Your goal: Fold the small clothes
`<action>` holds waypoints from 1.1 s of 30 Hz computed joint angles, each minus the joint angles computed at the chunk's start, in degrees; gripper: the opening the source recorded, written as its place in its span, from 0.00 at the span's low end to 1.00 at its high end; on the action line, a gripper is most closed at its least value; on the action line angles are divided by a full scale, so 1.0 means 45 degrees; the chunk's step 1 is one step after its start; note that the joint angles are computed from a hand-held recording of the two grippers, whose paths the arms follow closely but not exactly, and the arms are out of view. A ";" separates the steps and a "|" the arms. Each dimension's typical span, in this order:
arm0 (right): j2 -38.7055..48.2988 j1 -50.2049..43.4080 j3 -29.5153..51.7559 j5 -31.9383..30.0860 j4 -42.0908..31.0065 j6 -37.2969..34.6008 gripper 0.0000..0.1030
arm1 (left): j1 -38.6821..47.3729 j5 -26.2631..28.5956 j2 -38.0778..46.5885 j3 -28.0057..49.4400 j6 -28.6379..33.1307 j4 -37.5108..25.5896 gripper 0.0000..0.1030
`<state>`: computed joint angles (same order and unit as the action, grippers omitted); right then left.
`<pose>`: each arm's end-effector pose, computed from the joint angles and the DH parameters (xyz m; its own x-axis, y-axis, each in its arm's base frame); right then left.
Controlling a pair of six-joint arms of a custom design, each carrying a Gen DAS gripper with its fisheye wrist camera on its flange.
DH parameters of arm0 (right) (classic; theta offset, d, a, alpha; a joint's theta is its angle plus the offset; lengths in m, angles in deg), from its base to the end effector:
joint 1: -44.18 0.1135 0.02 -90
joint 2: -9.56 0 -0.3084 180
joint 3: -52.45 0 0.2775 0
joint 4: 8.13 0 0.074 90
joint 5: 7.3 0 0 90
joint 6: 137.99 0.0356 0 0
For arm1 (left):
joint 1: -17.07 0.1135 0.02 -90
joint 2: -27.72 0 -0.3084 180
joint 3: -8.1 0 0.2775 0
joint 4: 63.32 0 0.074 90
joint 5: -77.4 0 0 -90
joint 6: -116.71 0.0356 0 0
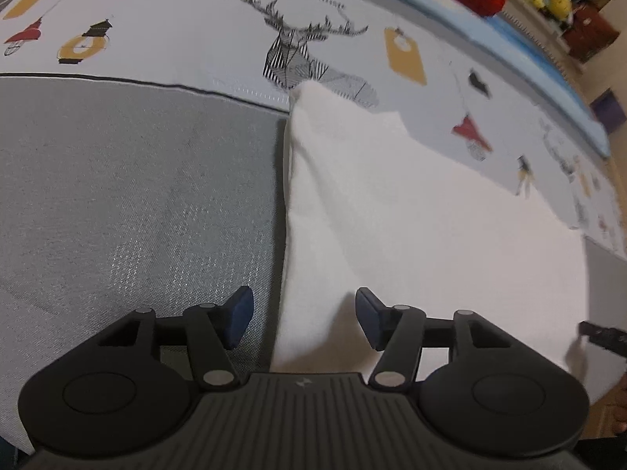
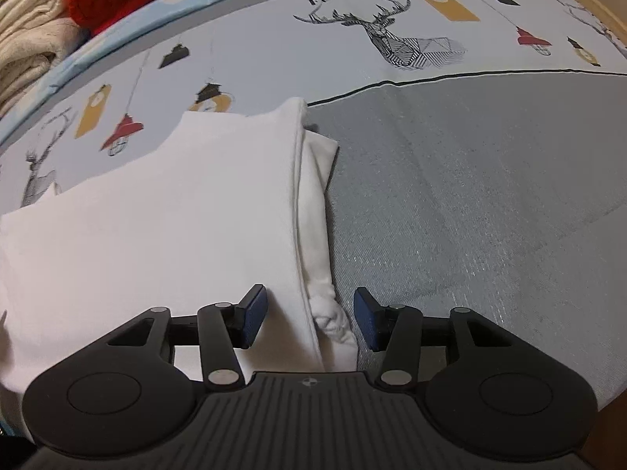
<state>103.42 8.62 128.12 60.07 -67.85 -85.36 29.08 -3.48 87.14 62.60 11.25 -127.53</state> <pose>0.2738 -0.1789 0.2301 -0.9182 -0.0323 -0.3948 -0.1083 0.9791 0.1719 0.1757 0.0316 0.2532 -0.8408 -0.4480 -0.3039 -0.3884 0.8903 -0.2377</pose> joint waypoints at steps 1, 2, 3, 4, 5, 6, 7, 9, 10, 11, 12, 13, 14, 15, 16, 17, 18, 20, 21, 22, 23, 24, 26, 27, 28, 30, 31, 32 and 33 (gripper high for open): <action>0.0058 0.0102 0.0012 0.0095 0.0080 0.0159 0.54 | -0.0312 -0.0275 0.0210 0.0012 -0.0288 0.0070 0.61; 0.0120 0.0212 0.0033 0.0162 0.0127 0.0321 0.55 | -0.0451 -0.0414 0.0363 -0.0001 -0.0486 0.0158 0.61; 0.0161 0.0307 0.0024 0.0223 0.0189 0.0449 0.55 | -0.0520 -0.0482 0.0504 -0.0007 -0.0668 0.0268 0.61; 0.0199 0.0397 0.0019 0.0314 0.0251 0.0569 0.56 | -0.0545 -0.0488 0.0619 -0.0029 -0.0846 0.0377 0.61; 0.0257 0.0517 0.0023 0.0456 0.0312 0.0714 0.56 | -0.0534 -0.0433 0.0750 -0.0040 -0.0943 0.0463 0.61; 0.0305 0.0611 0.0028 0.0562 0.0351 0.0815 0.56 | -0.0530 -0.0391 0.0892 -0.0049 -0.1021 0.0542 0.61; 0.0343 0.0719 0.0017 0.0696 0.0419 0.0923 0.56 | -0.0618 -0.0425 0.1000 -0.0069 -0.1163 0.0626 0.61; 0.0362 0.0912 -0.0042 0.0887 0.0576 0.1051 0.56 | -0.0775 -0.0494 0.1198 -0.0086 -0.1170 0.0802 0.61; 0.0372 0.0993 -0.0072 0.0943 0.0646 0.1073 0.56 | -0.0781 -0.0491 0.1260 -0.0118 -0.1033 0.0914 0.60; 0.0383 0.1042 -0.0095 0.0998 0.0686 0.1068 0.55 | -0.0832 -0.0524 0.1278 -0.0138 -0.0945 0.0978 0.60; 0.0399 0.1115 -0.0128 0.1081 0.0740 0.1080 0.54 | -0.0871 -0.0532 0.1311 -0.0149 -0.0844 0.1041 0.56; 0.0434 0.1167 -0.0138 0.1101 0.0741 0.1077 0.53 | -0.0884 -0.0476 0.1324 -0.0178 -0.0708 0.1109 0.49; 0.0446 0.1199 -0.0170 0.1084 0.0752 0.1092 0.49 | -0.0822 -0.0281 0.1322 -0.0192 -0.0525 0.1145 0.40; 0.0483 0.1229 -0.0180 0.1023 0.0707 0.1085 0.45 | -0.0679 0.0111 0.1314 -0.0197 -0.0314 0.1134 0.20; 0.0438 0.1280 -0.0273 0.1056 0.0804 0.1100 0.44 | -0.0644 0.0192 0.1237 -0.0206 -0.0176 0.1101 0.16; 0.0400 0.1307 -0.0346 0.1059 0.0873 0.1033 0.38 | -0.0614 0.0203 0.1150 -0.0200 0.0039 0.1069 0.15; 0.0379 0.1334 -0.0396 0.0997 0.0879 0.0934 0.31 | -0.0560 0.0264 0.1041 -0.0198 0.0176 0.1058 0.14; 0.0286 0.1391 -0.0454 0.0845 0.0852 0.0962 0.25 | -0.0272 0.0437 0.0723 -0.0194 0.0428 0.1009 0.13; 0.0215 0.1428 -0.0506 0.0796 0.0867 0.0994 0.24 | -0.0095 0.0471 0.0534 -0.0191 0.0599 0.0944 0.13; 0.0179 0.1451 -0.0535 0.0701 0.0858 0.1024 0.23 | 0.0130 0.0467 0.0336 -0.0186 0.0798 0.0860 0.13; 0.0173 0.1448 -0.0533 0.0553 0.0805 0.1056 0.22 | 0.0421 0.0460 0.0170 -0.0173 0.0987 0.0743 0.13; 0.0179 0.1451 -0.0477 0.0279 0.0634 0.1093 0.22 | 0.0731 0.0481 0.0075 -0.0137 0.1151 0.0595 0.13; 0.0129 0.1591 -0.0487 -0.0102 0.0422 0.1085 0.21 | 0.1644 0.0702 -0.0017 -0.0063 0.1640 0.0222 0.13; 0.0061 0.1705 -0.0534 -0.0305 0.0293 0.0990 0.21 | 0.2126 0.0895 0.0008 -0.0013 0.1953 0.0048 0.14; -0.0024 0.1828 -0.0598 -0.0422 0.0231 0.0988 0.21 | 0.2610 0.1097 0.0057 0.0035 0.2232 -0.0088 0.14; -0.0130 0.2019 -0.0670 -0.0707 0.0080 0.0982 0.21 | 0.3494 0.1458 0.0187 0.0130 0.2703 -0.0284 0.16; -0.0132 0.2045 -0.0642 -0.0809 -0.0049 0.0935 0.21 | 0.3834 0.1529 0.0276 0.0181 0.2813 -0.0320 0.17; -0.0141 0.2084 -0.0643 -0.0854 -0.0122 0.0891 0.21 | 0.4131 0.1575 0.0395 0.0240 0.2948 -0.0356 0.22; -0.0218 0.2129 -0.0709 -0.0769 -0.0063 0.0838 0.21 | 0.4376 0.1646 0.0552 0.0293 0.3030 -0.0408 0.38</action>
